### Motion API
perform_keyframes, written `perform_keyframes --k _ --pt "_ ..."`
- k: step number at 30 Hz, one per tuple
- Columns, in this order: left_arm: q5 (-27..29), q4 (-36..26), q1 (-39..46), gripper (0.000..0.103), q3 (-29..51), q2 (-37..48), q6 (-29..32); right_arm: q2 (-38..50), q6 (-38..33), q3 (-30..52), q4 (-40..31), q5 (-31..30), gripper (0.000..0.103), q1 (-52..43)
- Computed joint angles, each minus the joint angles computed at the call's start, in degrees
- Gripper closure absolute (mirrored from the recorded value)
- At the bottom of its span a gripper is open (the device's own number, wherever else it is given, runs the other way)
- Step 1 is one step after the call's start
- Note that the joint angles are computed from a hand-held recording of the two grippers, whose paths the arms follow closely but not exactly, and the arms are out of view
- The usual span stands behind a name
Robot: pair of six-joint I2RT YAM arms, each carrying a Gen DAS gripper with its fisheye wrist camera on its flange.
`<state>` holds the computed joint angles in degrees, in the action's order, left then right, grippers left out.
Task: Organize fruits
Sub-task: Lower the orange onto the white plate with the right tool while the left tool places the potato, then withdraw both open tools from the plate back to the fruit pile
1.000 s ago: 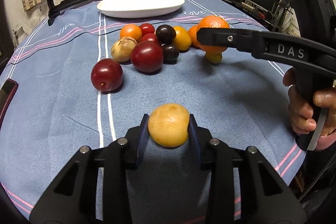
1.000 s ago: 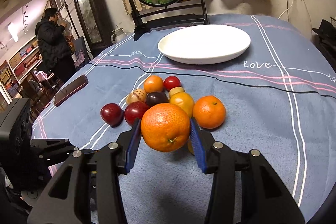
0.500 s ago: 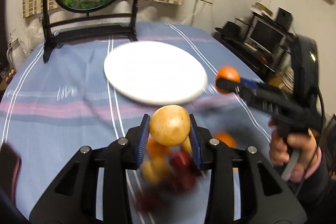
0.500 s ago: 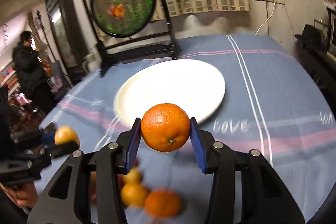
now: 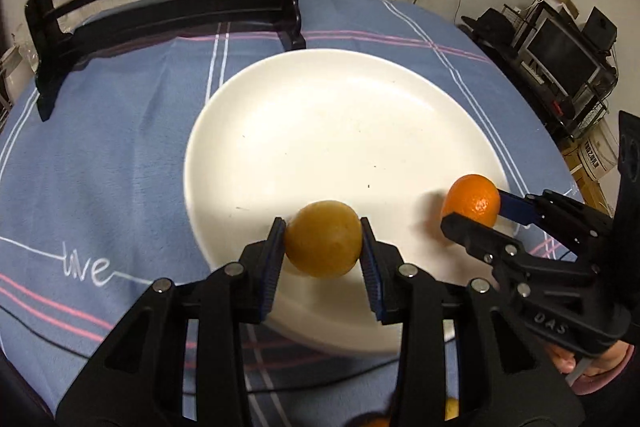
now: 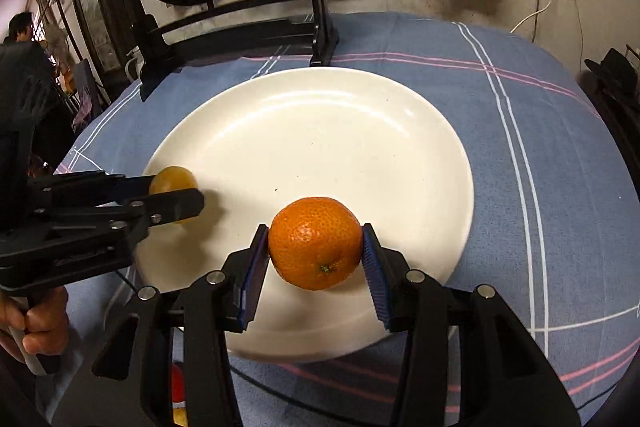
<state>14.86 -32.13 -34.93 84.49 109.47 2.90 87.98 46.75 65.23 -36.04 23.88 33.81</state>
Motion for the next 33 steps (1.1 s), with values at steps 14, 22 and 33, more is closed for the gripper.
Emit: perform_keyframes --k 14,22,33 --pt "-5.36 4.42 0.21 0.012 -7.34 -8.08 -2.36 -2.54 0.55 1.49 -2.98 6.31 0.038 4.77" --pt "1.28 9.27 8.63 0.005 -33.67 -34.22 3.86 -8.77 10.33 -1.34 -11.86 16.74 0.038 20.38" --pt "27.0 -4.45 26.41 0.002 -46.35 -48.28 19.3 -8.6 19.07 -3.88 -14.12 14.84 0.038 34.2"
